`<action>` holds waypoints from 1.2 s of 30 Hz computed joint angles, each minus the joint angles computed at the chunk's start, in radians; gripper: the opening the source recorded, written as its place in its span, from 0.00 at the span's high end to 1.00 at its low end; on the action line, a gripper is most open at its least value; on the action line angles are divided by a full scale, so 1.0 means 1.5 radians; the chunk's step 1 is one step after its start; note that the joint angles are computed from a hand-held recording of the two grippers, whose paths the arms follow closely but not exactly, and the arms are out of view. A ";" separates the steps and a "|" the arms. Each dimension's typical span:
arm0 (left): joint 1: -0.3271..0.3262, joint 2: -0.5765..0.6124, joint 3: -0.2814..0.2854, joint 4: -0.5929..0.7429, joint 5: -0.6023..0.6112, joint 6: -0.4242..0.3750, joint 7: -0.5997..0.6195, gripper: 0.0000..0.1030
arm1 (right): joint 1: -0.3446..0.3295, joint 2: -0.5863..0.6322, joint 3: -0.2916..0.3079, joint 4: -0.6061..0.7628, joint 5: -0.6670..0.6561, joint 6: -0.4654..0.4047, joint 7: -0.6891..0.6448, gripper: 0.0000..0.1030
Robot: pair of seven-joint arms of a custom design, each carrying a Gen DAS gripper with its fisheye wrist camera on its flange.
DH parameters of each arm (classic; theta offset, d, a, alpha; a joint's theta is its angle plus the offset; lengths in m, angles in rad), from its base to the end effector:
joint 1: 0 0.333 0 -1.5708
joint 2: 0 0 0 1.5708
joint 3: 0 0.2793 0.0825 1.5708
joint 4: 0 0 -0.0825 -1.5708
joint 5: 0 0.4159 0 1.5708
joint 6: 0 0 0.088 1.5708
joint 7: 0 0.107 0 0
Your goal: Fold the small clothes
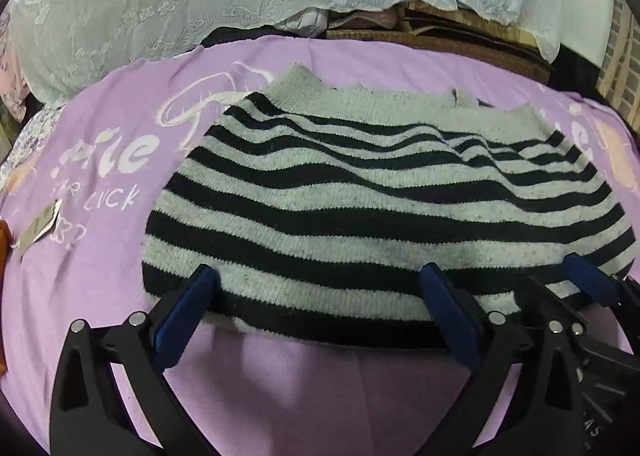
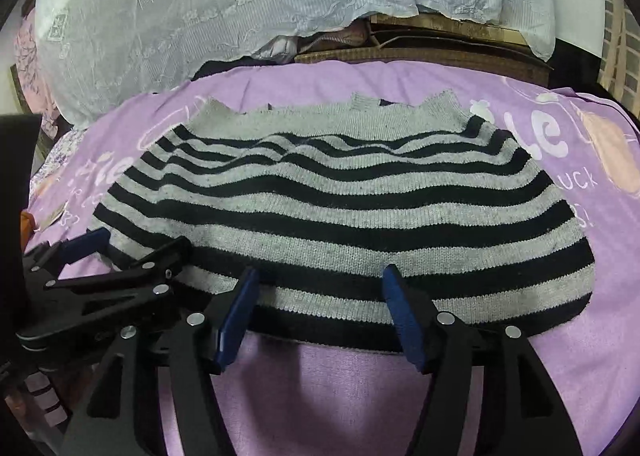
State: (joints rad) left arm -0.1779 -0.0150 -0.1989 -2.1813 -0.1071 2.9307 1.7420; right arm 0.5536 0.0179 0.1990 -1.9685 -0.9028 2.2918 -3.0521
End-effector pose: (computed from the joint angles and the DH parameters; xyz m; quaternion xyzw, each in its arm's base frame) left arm 0.5662 -0.2170 0.4317 -0.4917 0.7866 -0.3069 0.2128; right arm 0.4654 0.4112 0.4507 -0.5114 0.7652 -0.2780 0.2751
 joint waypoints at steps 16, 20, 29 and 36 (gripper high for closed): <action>-0.005 -0.008 -0.010 -0.011 0.067 0.008 -0.011 0.05 | -0.070 -0.161 0.029 -0.182 0.002 0.067 0.222 0.37; -0.018 -0.028 -0.002 -0.014 -0.044 -0.003 0.067 0.05 | -0.082 -0.209 0.051 -0.220 -0.024 0.062 0.288 0.37; -0.037 0.001 -0.020 0.074 -0.086 -0.074 0.060 0.05 | -0.100 -0.331 0.088 -0.351 -0.014 0.107 0.478 0.37; -0.065 0.064 -0.002 0.076 0.112 -0.025 -0.104 0.04 | -0.153 -0.311 0.088 -0.358 -0.002 0.164 0.562 0.35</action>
State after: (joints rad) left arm -0.2758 0.0809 -0.2014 -2.0675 0.0602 2.8933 1.5861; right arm 0.3244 -0.4483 0.3312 -2.5062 -0.9065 2.5382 -2.2086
